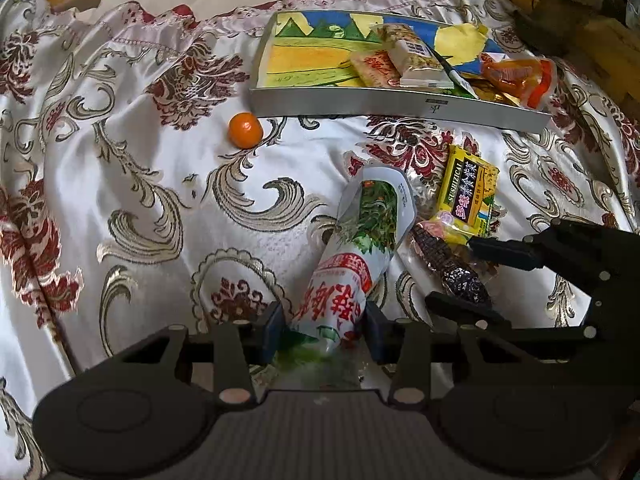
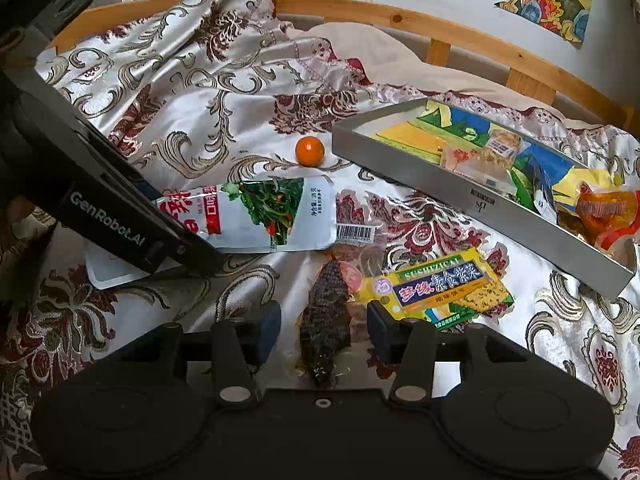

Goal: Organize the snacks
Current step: 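Lift the vegetable bag and jerky pack over the dinosaur tray with both tools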

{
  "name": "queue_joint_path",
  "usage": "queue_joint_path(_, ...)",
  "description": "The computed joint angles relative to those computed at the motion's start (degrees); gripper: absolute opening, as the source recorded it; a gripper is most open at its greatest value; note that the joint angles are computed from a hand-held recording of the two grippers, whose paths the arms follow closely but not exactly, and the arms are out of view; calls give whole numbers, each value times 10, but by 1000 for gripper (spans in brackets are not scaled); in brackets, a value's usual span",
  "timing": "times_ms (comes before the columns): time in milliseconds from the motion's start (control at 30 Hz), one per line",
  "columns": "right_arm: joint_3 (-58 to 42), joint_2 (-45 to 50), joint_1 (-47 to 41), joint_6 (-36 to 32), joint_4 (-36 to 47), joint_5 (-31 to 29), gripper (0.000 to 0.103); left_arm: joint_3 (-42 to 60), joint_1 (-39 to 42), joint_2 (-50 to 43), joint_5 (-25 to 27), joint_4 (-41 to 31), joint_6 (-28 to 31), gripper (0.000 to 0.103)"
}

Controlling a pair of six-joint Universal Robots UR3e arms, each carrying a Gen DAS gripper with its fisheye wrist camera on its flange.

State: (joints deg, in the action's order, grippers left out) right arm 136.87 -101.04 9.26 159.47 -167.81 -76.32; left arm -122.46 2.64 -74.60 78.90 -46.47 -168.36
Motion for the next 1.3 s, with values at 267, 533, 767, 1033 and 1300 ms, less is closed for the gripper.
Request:
queue_joint_path(267, -3, -39, -64, 43, 94, 70, 49, -8, 5, 19, -7, -8, -38, 44)
queue_joint_path(533, 27, -70, -14, 20, 21, -1, 48, -29, 19, 55, -30, -12, -67, 41)
queue_joint_path(767, 64, -96, 62, -20, -64, -102, 48, -31, -8, 78, -13, -27, -100, 37)
queue_joint_path(1033, 109, -174, 56, -44, -58, -139, 48, -45, 0, 135, -44, -48, -127, 37)
queue_joint_path(1300, 129, -272, 24, -59, -55, -135, 48, -52, -32, 160, -25, 27, -151, 37)
